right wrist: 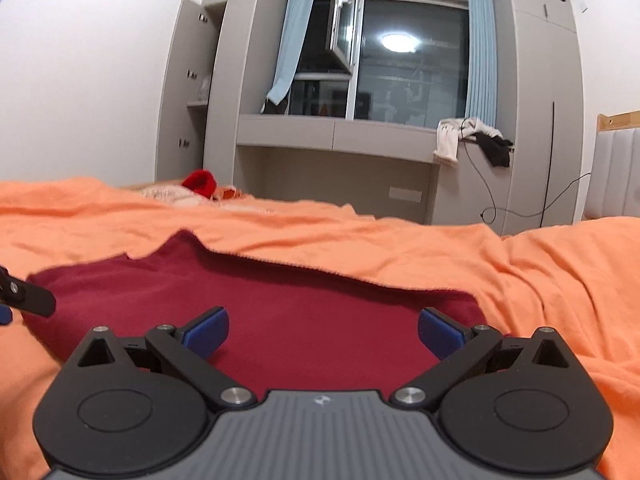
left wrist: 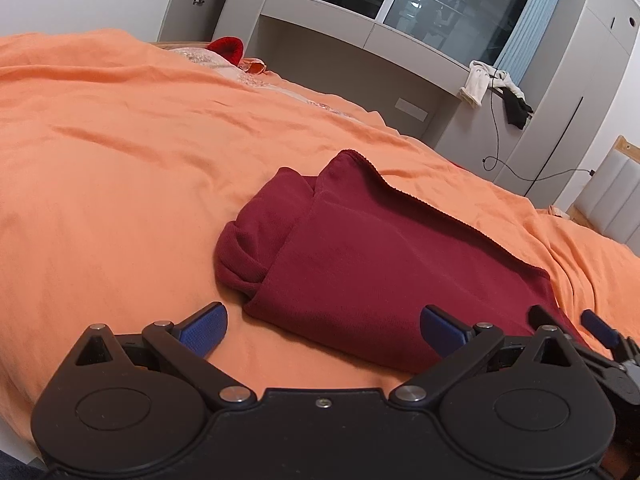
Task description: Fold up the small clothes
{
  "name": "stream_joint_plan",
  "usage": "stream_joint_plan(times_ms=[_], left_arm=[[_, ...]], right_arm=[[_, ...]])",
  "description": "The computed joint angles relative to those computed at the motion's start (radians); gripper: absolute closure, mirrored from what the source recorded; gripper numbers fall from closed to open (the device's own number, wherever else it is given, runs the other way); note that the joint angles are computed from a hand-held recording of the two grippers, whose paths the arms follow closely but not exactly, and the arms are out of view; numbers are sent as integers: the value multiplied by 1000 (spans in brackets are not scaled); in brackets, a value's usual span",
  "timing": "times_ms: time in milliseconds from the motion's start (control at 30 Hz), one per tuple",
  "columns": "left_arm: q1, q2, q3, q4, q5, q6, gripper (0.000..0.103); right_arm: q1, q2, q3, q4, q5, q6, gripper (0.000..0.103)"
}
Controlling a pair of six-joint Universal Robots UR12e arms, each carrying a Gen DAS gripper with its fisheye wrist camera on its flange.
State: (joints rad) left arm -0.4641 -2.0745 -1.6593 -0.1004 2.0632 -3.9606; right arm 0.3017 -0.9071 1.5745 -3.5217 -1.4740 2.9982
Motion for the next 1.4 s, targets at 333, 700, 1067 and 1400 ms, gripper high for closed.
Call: stream_joint_plan(times_ms=[333,700,1067,1400], left_arm=[[-2,-7,8,-15,10,19,1],[-1,-8,7,-17,11,26,1],[-4,-10,10,-24,18,38,1],[-5,-13,14,-28,23,41,1]], right_arm=[[2,10,26,-99,67,-61,0],[-4,6,30,16,95,-31,0],[-10,6,38,-3,104,-17,0],[-13,-4,41,25,115,10,0]])
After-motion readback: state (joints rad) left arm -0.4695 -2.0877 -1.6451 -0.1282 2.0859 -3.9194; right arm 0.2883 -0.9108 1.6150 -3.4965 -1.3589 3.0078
